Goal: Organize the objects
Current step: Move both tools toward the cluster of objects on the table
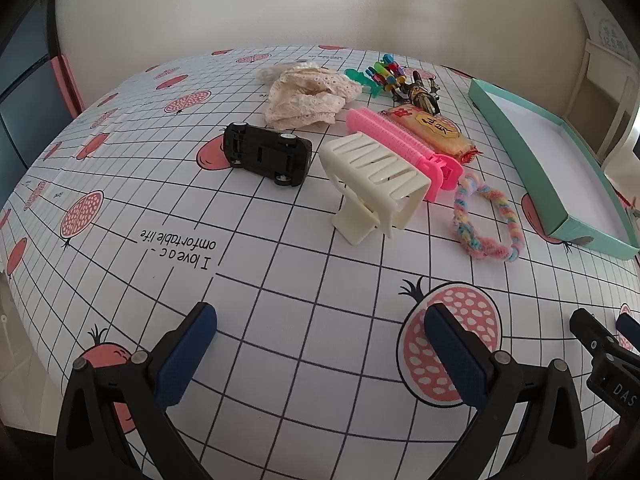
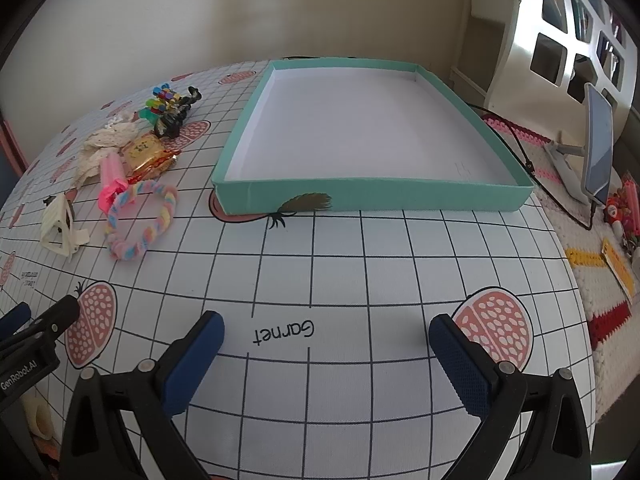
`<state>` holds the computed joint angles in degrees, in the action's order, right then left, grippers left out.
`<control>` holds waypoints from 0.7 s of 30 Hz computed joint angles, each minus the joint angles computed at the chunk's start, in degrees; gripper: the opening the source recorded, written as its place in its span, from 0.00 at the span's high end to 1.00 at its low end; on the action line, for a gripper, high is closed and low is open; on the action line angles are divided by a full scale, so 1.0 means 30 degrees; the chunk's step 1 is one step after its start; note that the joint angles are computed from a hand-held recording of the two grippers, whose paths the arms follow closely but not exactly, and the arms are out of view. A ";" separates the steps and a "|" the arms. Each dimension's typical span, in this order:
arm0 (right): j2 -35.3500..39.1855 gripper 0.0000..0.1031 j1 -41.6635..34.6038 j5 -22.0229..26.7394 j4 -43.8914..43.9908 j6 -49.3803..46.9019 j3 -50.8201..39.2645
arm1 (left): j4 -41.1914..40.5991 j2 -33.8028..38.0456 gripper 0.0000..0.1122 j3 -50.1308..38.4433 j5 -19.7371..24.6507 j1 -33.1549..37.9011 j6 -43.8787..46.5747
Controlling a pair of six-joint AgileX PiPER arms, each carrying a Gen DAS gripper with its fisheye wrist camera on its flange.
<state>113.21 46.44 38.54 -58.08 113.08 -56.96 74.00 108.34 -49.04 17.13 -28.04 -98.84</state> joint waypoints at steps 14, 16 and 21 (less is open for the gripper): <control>-0.0166 0.00 -0.0096 0.0046 -0.0005 -0.0168 0.0006 | -0.1371 -0.0084 0.08 -0.0174 -0.0066 0.0099 0.1606; -0.0177 0.00 -0.0070 0.0061 -0.0093 -0.0075 0.0048 | -0.1324 -0.0068 0.08 -0.0180 -0.0092 0.0116 0.1623; -0.0182 0.00 0.0012 0.0141 -0.0293 0.0191 0.0118 | -0.0706 -0.0078 0.08 -0.0101 -0.0129 0.0097 0.1063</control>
<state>112.66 46.47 38.96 -58.96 113.65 -56.61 71.88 108.11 -49.35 16.75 -27.75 -95.65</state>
